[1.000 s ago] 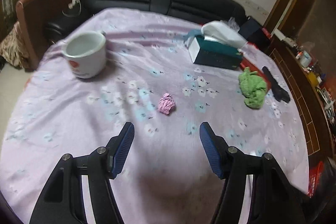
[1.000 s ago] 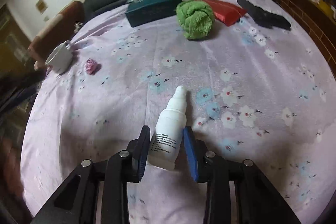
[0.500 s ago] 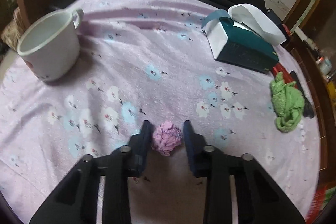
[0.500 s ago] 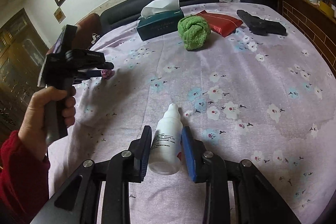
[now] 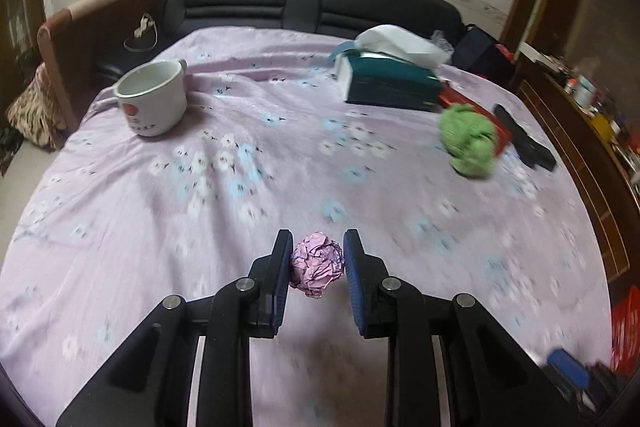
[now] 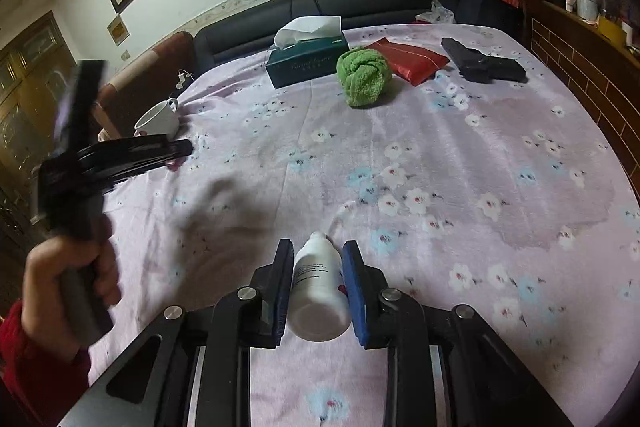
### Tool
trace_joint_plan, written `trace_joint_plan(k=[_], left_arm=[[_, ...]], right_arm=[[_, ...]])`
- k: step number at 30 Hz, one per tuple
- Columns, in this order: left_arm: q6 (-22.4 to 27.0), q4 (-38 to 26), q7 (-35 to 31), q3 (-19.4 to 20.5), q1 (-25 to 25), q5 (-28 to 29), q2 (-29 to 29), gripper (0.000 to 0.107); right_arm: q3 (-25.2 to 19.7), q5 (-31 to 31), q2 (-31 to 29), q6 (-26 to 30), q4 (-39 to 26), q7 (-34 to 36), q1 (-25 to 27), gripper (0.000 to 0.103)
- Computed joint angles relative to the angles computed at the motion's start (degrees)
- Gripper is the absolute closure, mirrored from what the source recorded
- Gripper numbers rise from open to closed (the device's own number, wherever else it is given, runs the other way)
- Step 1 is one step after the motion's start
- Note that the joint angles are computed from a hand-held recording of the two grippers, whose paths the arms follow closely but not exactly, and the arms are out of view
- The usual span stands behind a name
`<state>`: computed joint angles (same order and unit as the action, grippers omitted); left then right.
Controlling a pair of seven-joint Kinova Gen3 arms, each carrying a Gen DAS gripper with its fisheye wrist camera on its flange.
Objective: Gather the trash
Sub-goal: 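Lift the spray bottle and pink paper above the bed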
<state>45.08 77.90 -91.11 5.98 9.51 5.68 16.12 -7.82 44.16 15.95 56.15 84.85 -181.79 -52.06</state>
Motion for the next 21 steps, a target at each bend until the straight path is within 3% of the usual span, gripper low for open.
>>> trace_joint_plan(k=[7, 9, 13, 17, 21], left_arm=[[-3.6, 11.8, -4.8, 1.1, -0.1, 2.6, -10.2, 0.083], [-4.2, 14.0, -5.2, 1.2, 0.4, 2.5, -11.9, 0.083], [-4.8, 18.3, -8.5, 1.2, 0.8, 5.7, -15.6, 0.083], [-5.1, 20.9, -11.0, 0.6, 1.0, 9.4, -18.0, 0.083], [-6.6, 23.2, -10.8, 0.5, 1.7, 9.5, -20.0, 0.083]], right_arm=[[-2.0, -0.8, -2.9, 0.4, 5.0, -2.3, -0.8, 0.077], [-3.0, -1.6, -3.7, 0.9, 6.3, -1.9, -0.9, 0.090], [-4.6, -2.0, -5.4, 1.7, 8.6, -1.8, -1.9, 0.090], [-6.6, -1.5, -8.9, -1.5, 12.0, -4.1, -0.7, 0.090], [-7.8, -1.3, -9.4, -0.9, 11.2, -3.3, 0.9, 0.082]])
